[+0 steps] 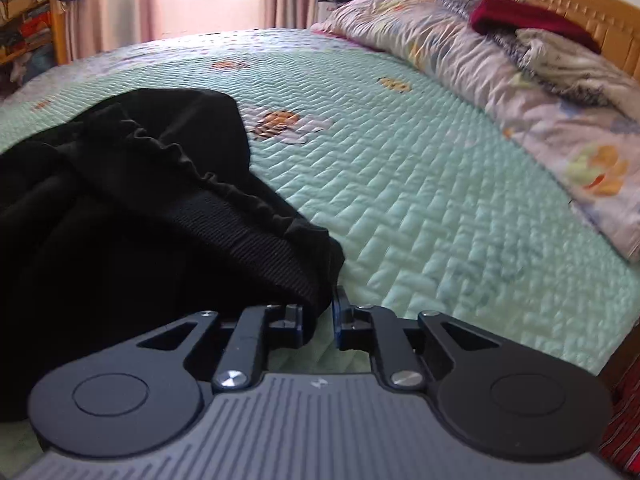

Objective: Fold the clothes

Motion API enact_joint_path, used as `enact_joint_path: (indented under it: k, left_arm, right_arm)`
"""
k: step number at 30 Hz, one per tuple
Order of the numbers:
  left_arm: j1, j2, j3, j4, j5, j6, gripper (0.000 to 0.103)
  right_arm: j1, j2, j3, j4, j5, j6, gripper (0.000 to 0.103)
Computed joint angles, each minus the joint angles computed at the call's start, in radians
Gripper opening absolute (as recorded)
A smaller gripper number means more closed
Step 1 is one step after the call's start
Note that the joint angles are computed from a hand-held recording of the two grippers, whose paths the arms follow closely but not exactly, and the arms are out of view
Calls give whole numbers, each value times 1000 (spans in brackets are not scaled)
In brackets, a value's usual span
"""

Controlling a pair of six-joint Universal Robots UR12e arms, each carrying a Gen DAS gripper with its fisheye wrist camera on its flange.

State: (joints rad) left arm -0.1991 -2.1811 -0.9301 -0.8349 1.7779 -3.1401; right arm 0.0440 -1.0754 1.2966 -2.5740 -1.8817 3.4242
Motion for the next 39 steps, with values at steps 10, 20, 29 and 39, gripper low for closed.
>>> enact_joint_path:
  k: [10,20,29,39]
  left_arm:
    - [-19,-49,62,-118,-17,12,102]
    - [-22,-42,60,-124,26,13,102]
    - [-26,-49,69,-148,32,15,102]
    - [-48,-60,72,-171,32,71,102]
  right_arm:
    - [0,-56,58,-224,286,-64,40]
    - [37,92,-141,-66,398,-57,54]
    - [9,-25,53,-235,199,21,4]
    - [-23,-46,140,-160,83,114,5]
